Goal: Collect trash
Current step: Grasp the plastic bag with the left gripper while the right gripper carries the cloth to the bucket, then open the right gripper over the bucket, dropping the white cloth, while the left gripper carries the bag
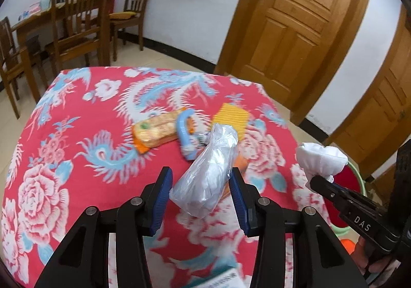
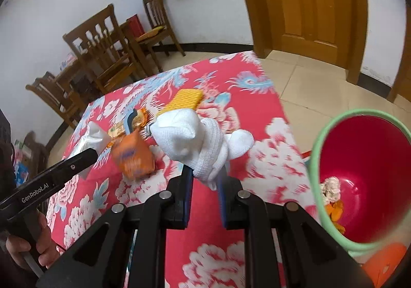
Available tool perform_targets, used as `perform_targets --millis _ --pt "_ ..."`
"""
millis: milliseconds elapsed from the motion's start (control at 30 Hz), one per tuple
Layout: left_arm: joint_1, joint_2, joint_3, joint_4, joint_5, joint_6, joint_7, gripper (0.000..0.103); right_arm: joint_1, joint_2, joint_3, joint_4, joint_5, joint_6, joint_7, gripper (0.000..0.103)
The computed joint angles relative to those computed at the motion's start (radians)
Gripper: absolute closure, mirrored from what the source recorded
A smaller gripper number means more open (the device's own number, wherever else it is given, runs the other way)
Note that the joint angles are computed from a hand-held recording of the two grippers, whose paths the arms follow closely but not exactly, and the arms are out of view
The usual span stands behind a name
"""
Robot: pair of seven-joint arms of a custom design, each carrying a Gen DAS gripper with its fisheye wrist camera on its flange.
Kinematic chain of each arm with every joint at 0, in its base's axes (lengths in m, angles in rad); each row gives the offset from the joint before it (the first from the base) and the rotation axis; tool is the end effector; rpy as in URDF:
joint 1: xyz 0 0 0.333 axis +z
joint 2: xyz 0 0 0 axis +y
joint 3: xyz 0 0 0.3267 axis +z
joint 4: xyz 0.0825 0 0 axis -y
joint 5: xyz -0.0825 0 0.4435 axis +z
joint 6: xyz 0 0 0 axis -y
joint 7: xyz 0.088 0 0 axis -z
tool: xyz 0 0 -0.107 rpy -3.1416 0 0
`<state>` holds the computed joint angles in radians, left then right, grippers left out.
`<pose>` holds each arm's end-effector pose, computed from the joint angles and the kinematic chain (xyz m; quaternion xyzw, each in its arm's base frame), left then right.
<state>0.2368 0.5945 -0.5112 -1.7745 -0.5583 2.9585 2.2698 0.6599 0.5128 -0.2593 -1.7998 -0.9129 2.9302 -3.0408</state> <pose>0.7391 -0.1238 0.2881 -0.5570 0.7410 -0.3610 0.1014 0.6461 0.3481 0.2884 -0.5306 0.7603 -0.1984 0.3179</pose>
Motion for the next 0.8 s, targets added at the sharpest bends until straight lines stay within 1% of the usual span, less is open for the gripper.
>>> perform_targets --millis 100,300,467,600,633,667,800 --pt "0.022 -0.014 -0.04 -0.021 -0.017 0.001 0.036 0.056 0.04 -0.042 -0.044 -0.056 -0.062 -0.003 0.095 0.083" --pt "0.035 -0.036 -0.088 -0.048 -0.065 -0.002 0.098 0.056 0.042 -0.128 -0.046 -0.153 -0.216 -0.036 0.277 0.083" --pt "0.008 -0.045 -0.088 -0.048 -0.096 -0.022 0.131 0.057 0.012 -0.189 -0.019 -0.223 -0.302 -0.077 0.386 0.083" --pt "-0.028 -0.049 -0.076 -0.047 -0.114 -0.034 0.149 0.058 -0.027 -0.228 0.014 -0.271 -0.341 -0.108 0.446 0.083" --pt "-0.036 -0.05 -0.072 -0.046 -0.117 -0.037 0.152 0.061 -0.037 -0.238 0.022 -0.285 -0.351 -0.116 0.462 0.083" --pt "-0.045 -0.051 -0.069 -0.046 -0.12 -0.042 0.156 0.062 -0.048 -0.246 0.031 -0.296 -0.361 -0.12 0.476 0.083" --pt "-0.09 -0.051 -0.045 -0.045 -0.113 -0.04 0.162 0.062 -0.094 -0.276 0.066 -0.342 -0.395 -0.133 0.534 0.083"
